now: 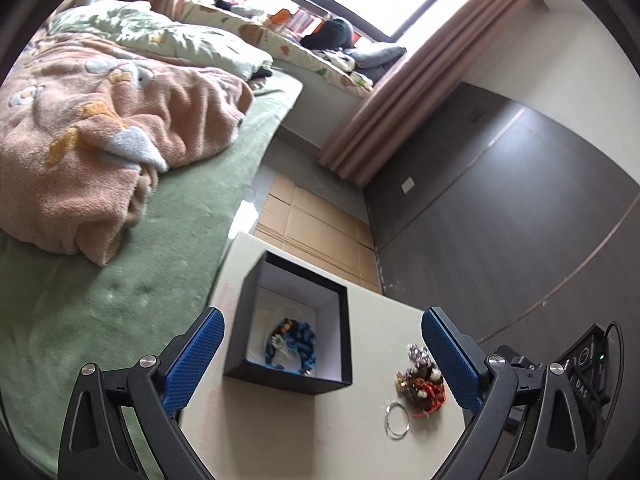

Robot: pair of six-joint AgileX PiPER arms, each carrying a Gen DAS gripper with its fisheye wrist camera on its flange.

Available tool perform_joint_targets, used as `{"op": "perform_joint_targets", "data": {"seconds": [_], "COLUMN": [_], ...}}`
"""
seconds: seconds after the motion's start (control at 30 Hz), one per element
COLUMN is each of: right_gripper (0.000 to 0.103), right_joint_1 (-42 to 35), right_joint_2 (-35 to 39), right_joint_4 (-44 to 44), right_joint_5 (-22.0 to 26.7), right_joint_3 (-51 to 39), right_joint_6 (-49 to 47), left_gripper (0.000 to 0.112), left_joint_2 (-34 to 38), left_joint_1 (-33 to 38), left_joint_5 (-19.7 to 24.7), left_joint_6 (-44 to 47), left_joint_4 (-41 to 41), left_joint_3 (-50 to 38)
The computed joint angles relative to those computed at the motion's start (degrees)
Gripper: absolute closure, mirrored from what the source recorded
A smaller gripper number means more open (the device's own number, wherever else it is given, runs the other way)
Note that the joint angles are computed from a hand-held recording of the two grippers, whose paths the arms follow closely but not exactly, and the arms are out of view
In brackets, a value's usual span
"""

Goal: Organize jewelry
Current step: 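Move the left tool back to the silver hoop ring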

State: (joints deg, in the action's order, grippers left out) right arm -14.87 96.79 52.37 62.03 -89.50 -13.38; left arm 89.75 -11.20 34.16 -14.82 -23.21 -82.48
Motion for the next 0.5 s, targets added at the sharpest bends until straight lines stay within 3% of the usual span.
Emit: {"op": "perform_joint_targets", "data": {"seconds": [0.13,0.3,0.37,0.5], "right_gripper": [0.027,0.015,0.009,0.008], "right_joint_1": [-4.94,-9.68,-10.25,-11.74], "right_joint_2": [-2.36,-2.3,-2.3,-1.69], "right_joint_4": [-2.59,-3.69,-5.56,-8.07], "right_joint_5": [2.15,5.16,5.69,7.47], "right_joint_3": [0.87,0.38,0.06,0.39], "right_joint_6": [-1.25,-2.47,-1.99,-1.87], "left_gripper": [0.014,0.014,0.014,0.014], "left_joint_2": [0.37,1.27,2.26,4.99], "left_joint_1": [-3.33,-8.58,-10.96,-15.85], "left_joint_5": [0.22,-0.06,0.69,3.38], "left_joint_6": [-0.6,-2.84,-3.8,-3.09], "left_joint_4": [2.8,8.65,11.64,16.69], "left_joint_3": [-0.72,-2.27,-3.65,-7.31]}}
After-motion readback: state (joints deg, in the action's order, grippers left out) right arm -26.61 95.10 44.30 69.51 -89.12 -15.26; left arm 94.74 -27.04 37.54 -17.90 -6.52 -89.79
